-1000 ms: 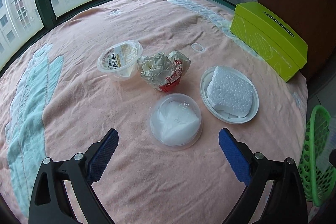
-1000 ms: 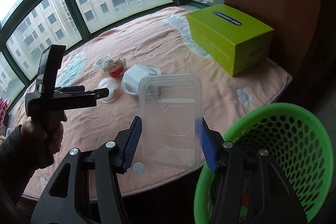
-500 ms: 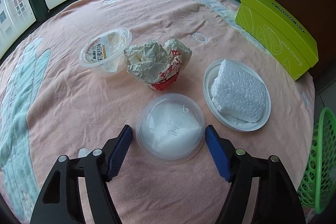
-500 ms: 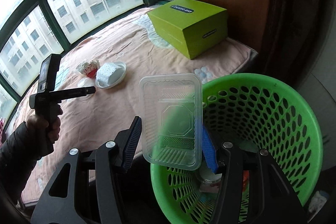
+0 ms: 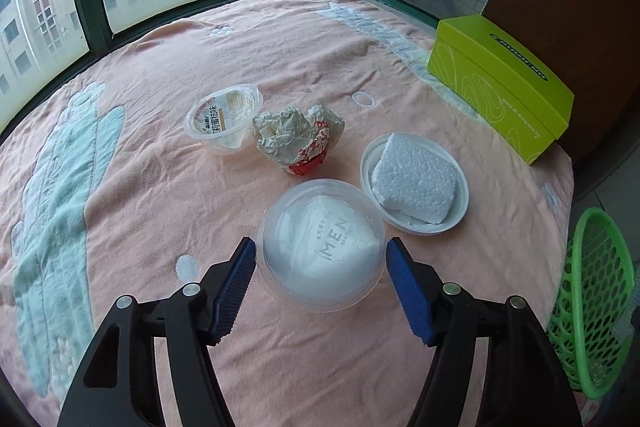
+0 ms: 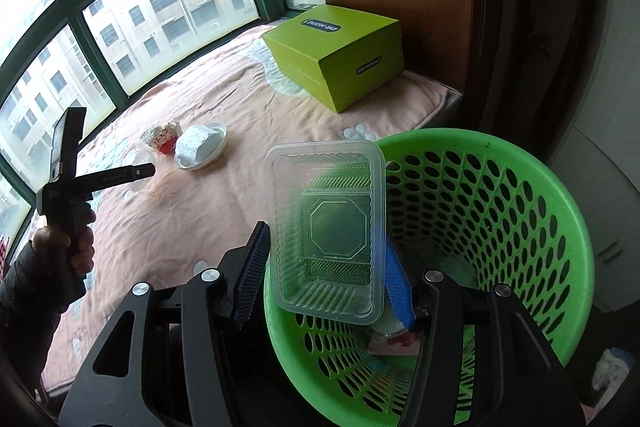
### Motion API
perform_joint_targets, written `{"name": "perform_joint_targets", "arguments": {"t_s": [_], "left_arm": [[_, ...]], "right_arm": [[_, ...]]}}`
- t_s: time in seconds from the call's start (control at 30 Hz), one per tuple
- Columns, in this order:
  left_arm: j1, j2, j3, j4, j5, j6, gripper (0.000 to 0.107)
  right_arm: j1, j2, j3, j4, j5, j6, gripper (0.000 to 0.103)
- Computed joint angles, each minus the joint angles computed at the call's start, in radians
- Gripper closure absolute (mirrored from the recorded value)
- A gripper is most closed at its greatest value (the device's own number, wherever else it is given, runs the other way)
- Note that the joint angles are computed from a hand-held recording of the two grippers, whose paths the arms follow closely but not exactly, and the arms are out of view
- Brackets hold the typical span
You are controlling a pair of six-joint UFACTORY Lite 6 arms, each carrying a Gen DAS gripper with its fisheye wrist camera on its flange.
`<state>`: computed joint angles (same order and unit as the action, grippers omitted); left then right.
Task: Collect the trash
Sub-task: 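Carry the box to the wastebasket with the right tool while the left grasps the round clear cup, then release the box into the wastebasket while the left carries the clear cup over and drops it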
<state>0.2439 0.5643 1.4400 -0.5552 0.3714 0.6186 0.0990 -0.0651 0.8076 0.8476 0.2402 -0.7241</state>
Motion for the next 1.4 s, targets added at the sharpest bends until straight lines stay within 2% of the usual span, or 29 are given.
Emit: {"name": "perform_joint_targets", "arguments": {"t_s": [0.3, 0.57, 0.7, 0.83, 0.97, 1.23, 1.4], "left_arm": [[-0.032, -0.338, -0.253, -0.148, 0.012, 0.127, 0.042], [-0.137, -0.540, -0.360, -0.134, 0.036, 0.076, 0.042], [-0.196, -0.583, -0.371, -0.116, 0.044, 0.034, 0.042], [-0.249, -0.606, -0.375, -0.087, 0.043, -0.011, 0.042], [-0.308, -0.617, -0.381, -0.041, 0.033, -0.070, 0.042], [-0.437, -0.585, -0.359, 0.058, 0.011, -0.203, 0.042], [-0.533, -0.560, -0.342, 0.160, -0.003, -0.324, 0.042]], "right_arm": [[-0.083, -0.127, -0.110, 0.012, 0.020, -0.054, 0.049], [-0.158, -0.169, -0.144, 0.086, 0.051, -0.166, 0.048], [-0.178, -0.195, -0.160, 0.094, 0.055, -0.182, 0.047], [-0.203, -0.209, -0.175, 0.144, 0.061, -0.240, 0.040], [-0.230, -0.214, -0.180, 0.176, 0.080, -0.278, 0.038], [-0.316, -0.267, -0.198, 0.210, 0.130, -0.339, 0.032], [-0.411, -0.316, -0.215, 0.214, 0.182, -0.370, 0.031]]}}
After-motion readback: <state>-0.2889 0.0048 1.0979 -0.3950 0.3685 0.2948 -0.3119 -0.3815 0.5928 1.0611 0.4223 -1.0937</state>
